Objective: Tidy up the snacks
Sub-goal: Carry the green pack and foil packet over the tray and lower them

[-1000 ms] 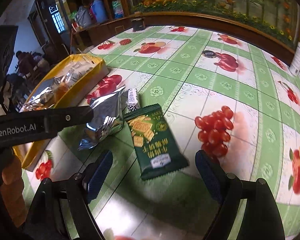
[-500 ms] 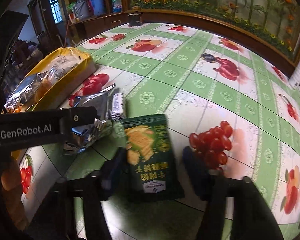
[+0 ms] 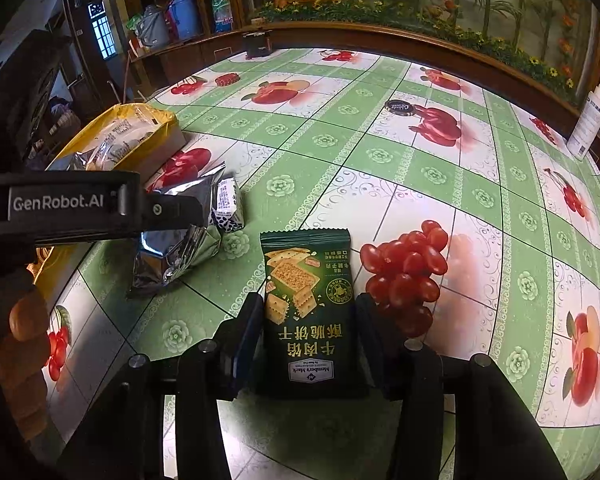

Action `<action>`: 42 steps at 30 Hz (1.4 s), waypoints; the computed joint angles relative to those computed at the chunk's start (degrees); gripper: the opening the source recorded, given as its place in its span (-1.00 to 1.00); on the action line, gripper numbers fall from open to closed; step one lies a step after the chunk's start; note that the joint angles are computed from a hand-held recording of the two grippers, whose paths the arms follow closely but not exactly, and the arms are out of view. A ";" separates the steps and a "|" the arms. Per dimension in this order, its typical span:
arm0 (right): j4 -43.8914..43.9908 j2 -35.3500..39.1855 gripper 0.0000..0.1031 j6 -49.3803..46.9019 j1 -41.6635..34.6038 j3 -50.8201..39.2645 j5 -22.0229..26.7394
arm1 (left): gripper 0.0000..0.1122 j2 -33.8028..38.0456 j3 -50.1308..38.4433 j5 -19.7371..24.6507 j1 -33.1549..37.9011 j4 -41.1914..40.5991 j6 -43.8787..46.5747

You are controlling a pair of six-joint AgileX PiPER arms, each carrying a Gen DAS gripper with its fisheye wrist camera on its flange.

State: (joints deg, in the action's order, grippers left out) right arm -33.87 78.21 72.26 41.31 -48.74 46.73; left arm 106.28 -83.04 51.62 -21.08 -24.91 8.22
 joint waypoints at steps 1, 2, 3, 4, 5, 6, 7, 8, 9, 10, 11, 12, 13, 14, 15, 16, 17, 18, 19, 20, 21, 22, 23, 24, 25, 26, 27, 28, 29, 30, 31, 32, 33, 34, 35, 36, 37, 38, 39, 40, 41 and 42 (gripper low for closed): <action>-0.07 0.10 -0.02 -0.02 -0.09 -0.14 0.12 | 0.21 0.34 -0.55 0.23 -0.07 0.01 -0.49; -0.30 0.20 -0.02 0.04 -0.10 -0.25 0.37 | 0.22 0.74 -0.98 0.44 -0.02 -0.63 -0.37; -0.16 0.28 -0.02 -0.13 -0.23 -0.25 0.25 | 0.24 0.91 -1.22 0.06 -0.35 0.08 -0.97; 0.16 0.42 -0.01 -0.55 -0.47 -0.33 0.08 | 0.24 1.30 -2.04 0.37 -0.88 1.33 -1.84; -0.04 0.43 -0.02 -0.53 -0.45 -0.48 0.30 | 0.24 1.78 -2.86 1.39 -0.85 0.91 -1.53; -0.40 0.17 -0.02 0.02 -0.18 -0.32 0.36 | 0.24 2.14 -3.20 2.30 -0.42 -1.07 -0.19; -0.34 -0.08 -0.02 0.06 -0.22 -0.24 0.27 | 0.24 2.16 -3.11 2.20 -0.54 -1.39 0.05; 0.52 0.01 -0.03 -0.86 -0.67 -0.34 0.09 | 0.24 1.94 -2.95 1.32 -1.51 0.58 -0.77; 1.01 0.30 -0.03 -1.49 -0.97 -0.46 0.00 | 0.24 1.81 -3.07 0.59 -3.12 4.17 -1.99; 0.37 0.75 -0.02 -1.37 -0.67 -0.76 0.52 | 0.24 1.64 -3.02 -0.09 -4.70 7.80 -3.20; 0.36 1.14 -0.01 -1.75 -0.61 -1.13 0.94 | 0.24 1.39 -2.55 -0.78 -5.30 9.22 -3.21; 0.61 1.35 -0.01 -2.23 -0.74 -1.38 1.08 | 0.23 1.07 -1.98 -1.12 -5.71 10.15 -2.34; 0.90 1.28 -0.01 -2.61 -0.89 -1.40 1.07 | 0.22 0.59 -1.32 -1.15 -5.65 10.39 -1.07; 1.20 1.02 -0.02 -2.76 -0.87 -1.26 1.15 | 0.16 -0.23 -0.05 -1.22 -4.73 8.86 2.06; 1.50 0.67 -0.02 -2.88 -0.71 -1.05 1.48 | 0.10 -0.77 0.76 -0.77 -3.66 7.00 5.48; 1.92 0.14 -0.02 -3.05 -0.46 -0.78 1.95 | 0.10 -1.04 1.14 0.64 -2.11 4.15 9.36; 2.20 -0.57 -0.02 -2.97 -0.41 -0.33 2.02 | 0.10 -0.83 0.94 2.88 -0.17 0.41 12.89; 2.14 -1.56 -0.02 -2.44 -0.50 0.40 1.52 | 0.10 -0.49 0.50 4.96 1.47 -2.53 15.31; 1.48 -2.42 0.00 -1.38 -0.40 0.99 1.26 | 0.10 -0.80 0.68 4.86 2.04 -3.69 16.58; 0.43 -2.70 0.06 -0.25 -0.15 1.13 1.65 | 0.15 -1.38 1.07 3.69 1.61 -3.11 16.55; -0.08 -2.62 0.10 0.18 -0.16 1.06 1.78 | 0.20 -1.53 0.92 2.68 0.64 -1.34 15.65; 0.35 -2.26 0.15 -0.54 -0.65 0.74 1.49 | 0.20 -1.19 0.33 2.68 -0.16 -0.54 15.18; 1.02 -1.67 0.16 -1.65 -1.32 0.43 0.98 | 0.22 -0.80 -0.04 3.12 -0.65 -0.82 15.59; 1.25 -0.90 0.16 -2.22 -1.64 0.09 0.87 | 0.29 -0.30 -0.48 3.25 -1.73 0.08 15.62; 1.63 -0.13 0.16 -2.83 -2.01 -0.15 0.66 | 0.29 -0.04 -0.44 2.92 -2.89 1.36 15.50; 0.32 0.38 0.19 -1.98 -1.44 -0.30 0.93 | 0.31 -0.33 0.41 1.38 -4.28 3.16 15.09; -0.05 0.80 0.19 -1.70 -1.30 -0.41 1.09 | 0.31 -1.14 1.95 -1.53 -5.81 5.74 14.02; -0.57 1.02 0.19 -1.05 -0.94 -0.51 1.50 | 0.32 -1.75 3.36 -4.61 -7.50 9.34 11.77; -1.03 1.10 0.15 -0.34 -0.58 -0.49 1.97 | 0.31 -1.97 4.05 -6.11 -8.24 11.15 10.04; -1.08 1.24 0.15 -0.35 -0.30 -0.55 2.48 | 0.31 -2.25 4.74 -7.29 -8.45 11.43 9.91; -1.24 1.02 0.07 0.04 0.22 -0.47 3.01 | 0.25 -2.44 5.23 -8.08 -8.24 10.79 10.57; -1.27 0.49 -0.07 0.34 0.44 -0.13 3.13 | 0.04 -2.81 5.76 -8.91 -8.11 11.29 10.64; -1.20 -0.29 -0.11 1.12 0.64 0.47 2.95 | 0.03 -3.03 6.12 -9.50 -8.24 12.56 10.13; -1.12 -1.01 -0.11 1.76 0.56 1.15 2.50 | 0.03 -3.07 6.13 -9.21 -7.71 11.57 11.41; -1.25 -1.75 -0.11 2.73 0.71 1.80 2.33 | 0.02 -3.14 6.17 -8.81 -7.15 10.54 12.55; -1.32 -2.35 -0.11 3.52 0.89 2.33 2.22 | 0.02 -3.31 6.25 -8.39 -6.64 10.19 12.89; -1.44 -3.24 -0.11 4.63 1.14 3.10 1.81 | 0.02 -3.46 6.07 -7.25 -6.35 10.26 12.89; -1.70 -4.00 -0.11 5.69 1.51 3.63 1.61 | 0.02 -4.22 6.86 -7.27 -5.93 10.18 12.97; -2.04 -4.89 -0.11 6.92 2.09 4.18 1.50 | 0.02 -5.68 8.30 -8.02 -5.58 10.28 13.01; -2.68 -5.99 -0.11 8.74 3.21 4.74 1.85 | 0.02 -7.50 10.05 -9.13 -5.57 10.91 12.60; -3.48 -6.89 -0.11 10.52 4.59 5.01 2.71 | 0.02 -9.45 11.78 -10.39 -5.63 12.16 11.61; -4.16 -7.76 -0.11 12.08 5.77 5.21 3.50 | 0.02 -11.82 13.68 -11.69 -5.54 13.32 10.66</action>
